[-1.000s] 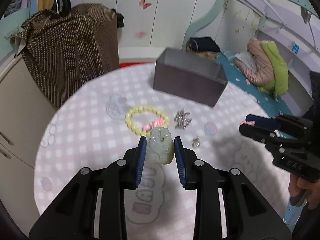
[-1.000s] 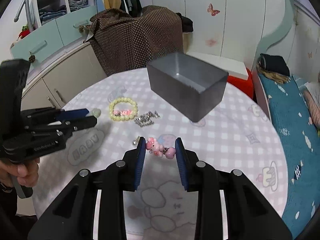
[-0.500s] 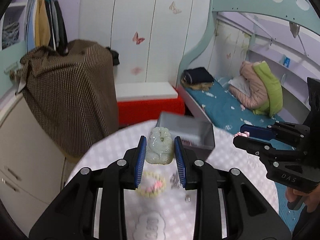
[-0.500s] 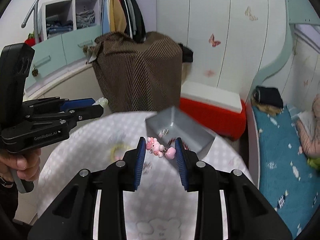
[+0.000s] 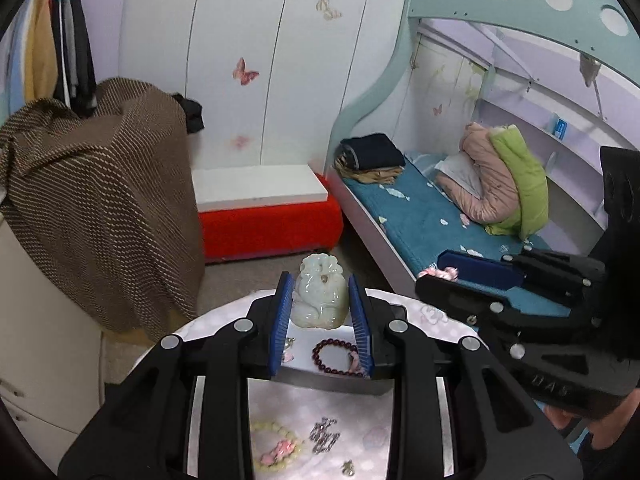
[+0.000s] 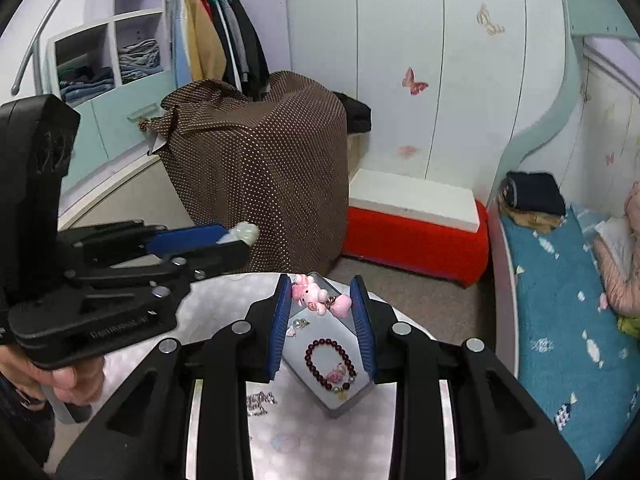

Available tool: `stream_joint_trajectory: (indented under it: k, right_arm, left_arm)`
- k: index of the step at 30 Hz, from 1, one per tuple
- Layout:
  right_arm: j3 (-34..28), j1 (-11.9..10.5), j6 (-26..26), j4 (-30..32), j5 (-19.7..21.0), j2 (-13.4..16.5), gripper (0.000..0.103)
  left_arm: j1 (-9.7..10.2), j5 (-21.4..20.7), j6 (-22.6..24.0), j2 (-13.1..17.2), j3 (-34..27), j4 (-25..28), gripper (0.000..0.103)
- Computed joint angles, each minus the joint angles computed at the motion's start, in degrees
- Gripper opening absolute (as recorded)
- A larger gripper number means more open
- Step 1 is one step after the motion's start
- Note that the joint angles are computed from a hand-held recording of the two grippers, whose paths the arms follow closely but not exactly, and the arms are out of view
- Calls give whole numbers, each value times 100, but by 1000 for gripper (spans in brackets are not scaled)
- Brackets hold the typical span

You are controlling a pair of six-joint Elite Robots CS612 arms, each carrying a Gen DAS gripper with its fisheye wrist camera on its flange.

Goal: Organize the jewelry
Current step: 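Carry the jade pendant and pink earring into the gray tin box and release, then withdraw both grippers from the box toward the remaining jewelry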

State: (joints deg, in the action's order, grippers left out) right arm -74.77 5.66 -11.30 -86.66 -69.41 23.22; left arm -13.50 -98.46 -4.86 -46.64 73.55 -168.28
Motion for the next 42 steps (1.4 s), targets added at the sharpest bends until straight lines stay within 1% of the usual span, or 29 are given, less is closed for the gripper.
stream_joint_trajectory:
  k: [6, 8, 12, 17, 19, 20, 21, 22, 24, 25, 26, 27, 28, 29, 30, 32, 34, 36, 42]
  right_arm:
    - [350, -24, 308, 178, 19, -85, 28]
    - [398, -36, 436, 267, 28, -85, 29]
    - [436, -73, 591, 390, 91, -71, 29]
    - [411, -96, 697, 433, 118, -64, 29]
    - [403, -110, 767, 436, 163, -61, 30]
    - [412, -114, 812, 425, 185, -65, 39]
    - [407, -124, 858, 408, 211, -60, 47]
    - [427, -130, 897, 368, 222, -66, 62]
    - [357, -145, 1008, 272, 247, -28, 67]
    - [346, -161, 1047, 262, 294, -22, 70]
    - [324, -176, 1099, 250, 331, -13, 75]
    - [298, -179, 1128, 223, 312, -4, 76]
    - [293, -176, 1143, 196, 290, -4, 80]
    - [257, -178, 1167, 177, 282, 10, 87]
    - [210, -182, 1205, 141, 289, 30, 90]
    - [125, -188, 1281, 65, 312, 71, 95]
    - [56, -190, 1303, 67, 316, 95, 95]
    - [-27, -186, 1305, 86, 273, 127, 95]
    - [-337, -191, 1288, 103, 354, 228, 95]
  left_arm:
    - [-4, -91, -18, 344, -506, 664, 28]
    - [8, -113, -9, 418, -599, 810, 28]
    - [10, -105, -19, 514, -704, 977, 29]
    - [27, -109, -15, 545, -735, 1031, 29]
    - [29, -101, 10, 544, -743, 1042, 32]
    - [27, -71, 29, 537, -741, 1040, 41]
    - [23, -23, 44, 523, -725, 1021, 54]
    - [16, 7, 40, 500, -687, 971, 61]
    - [3, 195, -32, 453, -601, 812, 79]
    - [4, 262, -92, 437, -570, 738, 83]
    - [8, 314, -145, 418, -532, 671, 90]
    - [14, 369, -206, 394, -486, 591, 90]
    - [19, 435, -262, 352, -418, 515, 90]
    - [20, 502, -275, 318, -363, 458, 91]
    - [13, 591, -282, 280, -293, 376, 93]
    - [-14, 890, -283, 176, -106, 146, 94]
    - [-27, 1103, -309, 66, 105, -81, 96]
    - [-24, 1200, -328, -21, 271, -245, 96]
    - [-32, 1476, -450, -342, 874, -778, 96]
